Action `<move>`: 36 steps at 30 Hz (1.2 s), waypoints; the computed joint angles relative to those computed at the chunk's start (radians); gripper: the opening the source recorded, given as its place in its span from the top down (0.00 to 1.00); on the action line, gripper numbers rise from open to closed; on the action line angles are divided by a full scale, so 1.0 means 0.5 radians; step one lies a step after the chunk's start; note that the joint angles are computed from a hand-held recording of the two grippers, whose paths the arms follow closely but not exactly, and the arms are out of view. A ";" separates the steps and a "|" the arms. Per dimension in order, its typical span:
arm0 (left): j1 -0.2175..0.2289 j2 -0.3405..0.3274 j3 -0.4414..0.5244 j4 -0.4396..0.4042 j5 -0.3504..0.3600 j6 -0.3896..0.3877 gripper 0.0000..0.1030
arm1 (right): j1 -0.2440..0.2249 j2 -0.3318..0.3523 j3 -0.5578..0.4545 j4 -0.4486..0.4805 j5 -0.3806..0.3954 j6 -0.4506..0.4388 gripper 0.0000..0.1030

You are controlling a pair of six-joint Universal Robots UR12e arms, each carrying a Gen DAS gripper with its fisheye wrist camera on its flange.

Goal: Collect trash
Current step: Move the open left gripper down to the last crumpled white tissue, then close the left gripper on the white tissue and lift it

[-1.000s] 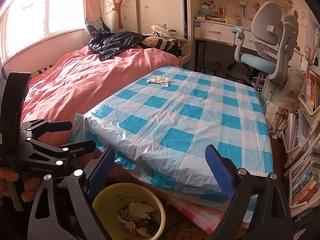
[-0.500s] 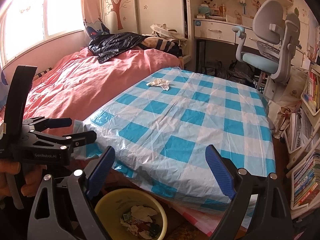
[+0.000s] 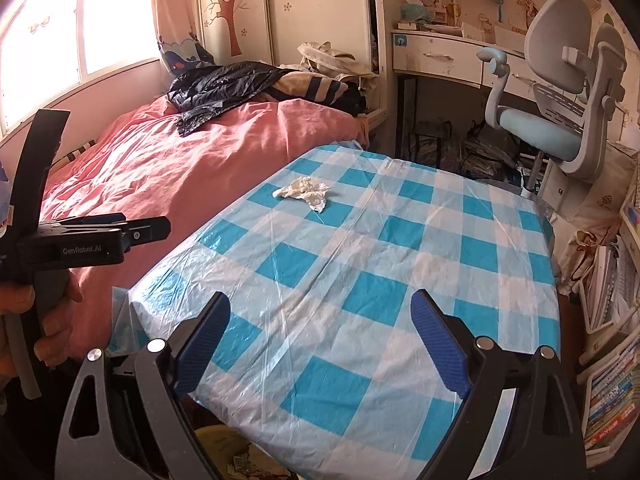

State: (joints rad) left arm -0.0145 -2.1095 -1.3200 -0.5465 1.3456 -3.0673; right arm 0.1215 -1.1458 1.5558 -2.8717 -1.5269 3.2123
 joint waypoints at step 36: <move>-0.206 -0.958 1.514 -0.716 0.083 0.286 0.08 | -0.038 0.168 -0.246 0.301 0.247 -0.199 0.15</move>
